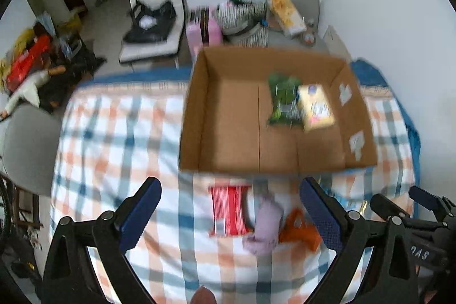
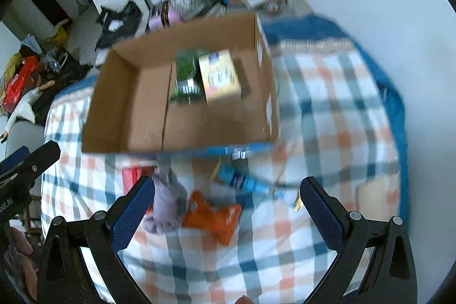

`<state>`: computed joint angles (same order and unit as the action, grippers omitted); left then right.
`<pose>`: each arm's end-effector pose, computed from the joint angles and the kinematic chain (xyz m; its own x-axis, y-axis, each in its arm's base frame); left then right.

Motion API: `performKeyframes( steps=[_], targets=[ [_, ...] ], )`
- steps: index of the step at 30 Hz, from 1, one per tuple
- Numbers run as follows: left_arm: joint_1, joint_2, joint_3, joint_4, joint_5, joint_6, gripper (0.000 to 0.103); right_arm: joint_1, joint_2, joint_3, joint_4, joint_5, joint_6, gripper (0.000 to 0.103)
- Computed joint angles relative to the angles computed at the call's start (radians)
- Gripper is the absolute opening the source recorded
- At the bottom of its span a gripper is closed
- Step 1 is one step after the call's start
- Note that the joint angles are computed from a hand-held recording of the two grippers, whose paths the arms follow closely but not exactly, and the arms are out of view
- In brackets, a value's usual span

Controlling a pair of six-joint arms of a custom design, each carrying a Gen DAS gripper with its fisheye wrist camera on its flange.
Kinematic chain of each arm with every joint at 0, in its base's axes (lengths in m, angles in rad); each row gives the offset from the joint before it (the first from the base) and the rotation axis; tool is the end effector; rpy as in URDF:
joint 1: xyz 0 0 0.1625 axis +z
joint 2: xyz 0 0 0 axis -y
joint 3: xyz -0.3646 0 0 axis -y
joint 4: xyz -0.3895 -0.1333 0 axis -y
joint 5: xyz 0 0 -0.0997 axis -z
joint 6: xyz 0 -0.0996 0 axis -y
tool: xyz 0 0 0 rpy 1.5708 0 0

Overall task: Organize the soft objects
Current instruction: 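Withdraw both tools and reach toward the remaining items, then grasp the red snack packet with the left tool while the right tool grasps the orange bag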

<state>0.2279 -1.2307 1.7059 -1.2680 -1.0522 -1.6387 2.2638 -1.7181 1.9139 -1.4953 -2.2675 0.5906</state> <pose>-0.4246 -0.2860 0.1964 -0.7020 -0.2233 -0.6763 0.0953 0.9116 -0.3999 0.3116 -0.2666 0.3471 -0.7416 -0.1041 0.6627 -0.2438 0.9622 -0.1217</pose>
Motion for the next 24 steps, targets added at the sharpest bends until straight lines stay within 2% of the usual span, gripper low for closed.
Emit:
performKeyframes(
  steps=[5,7,11,13,15,18,21,22,24],
  targets=[
    [0.018,-0.042,0.129,-0.072,-0.101,-0.027,0.099,-0.097,-0.061,0.114,0.005,0.065,-0.045,0.103],
    [0.032,-0.057,0.181,-0.1,-0.139,-0.033,0.099,-0.146,-0.074,0.161,-0.013,0.115,-0.065,0.103],
    [0.059,-0.081,0.266,-0.152,-0.201,-0.042,0.099,-0.194,-0.068,0.245,-0.068,0.179,-0.107,0.103],
    [0.079,-0.083,0.295,-0.17,-0.225,-0.029,0.099,-0.19,-0.048,0.271,-0.087,0.154,-0.136,0.102],
    [0.092,-0.084,0.312,-0.175,-0.24,-0.021,0.099,-0.188,-0.018,0.291,-0.086,0.117,-0.199,0.101],
    [0.102,-0.096,0.345,-0.199,-0.259,-0.016,0.099,-0.166,0.046,0.306,-0.052,0.046,-0.292,0.094],
    [0.107,-0.096,0.369,-0.214,-0.279,-0.015,0.099,-0.154,0.088,0.328,-0.057,0.018,-0.364,0.08],
    [0.111,-0.095,0.372,-0.218,-0.283,-0.013,0.099,-0.149,0.1,0.335,-0.058,0.003,-0.365,0.076],
    [0.116,-0.096,0.385,-0.237,-0.294,-0.01,0.099,-0.142,0.11,0.34,-0.049,-0.023,-0.332,0.061]
  ],
)
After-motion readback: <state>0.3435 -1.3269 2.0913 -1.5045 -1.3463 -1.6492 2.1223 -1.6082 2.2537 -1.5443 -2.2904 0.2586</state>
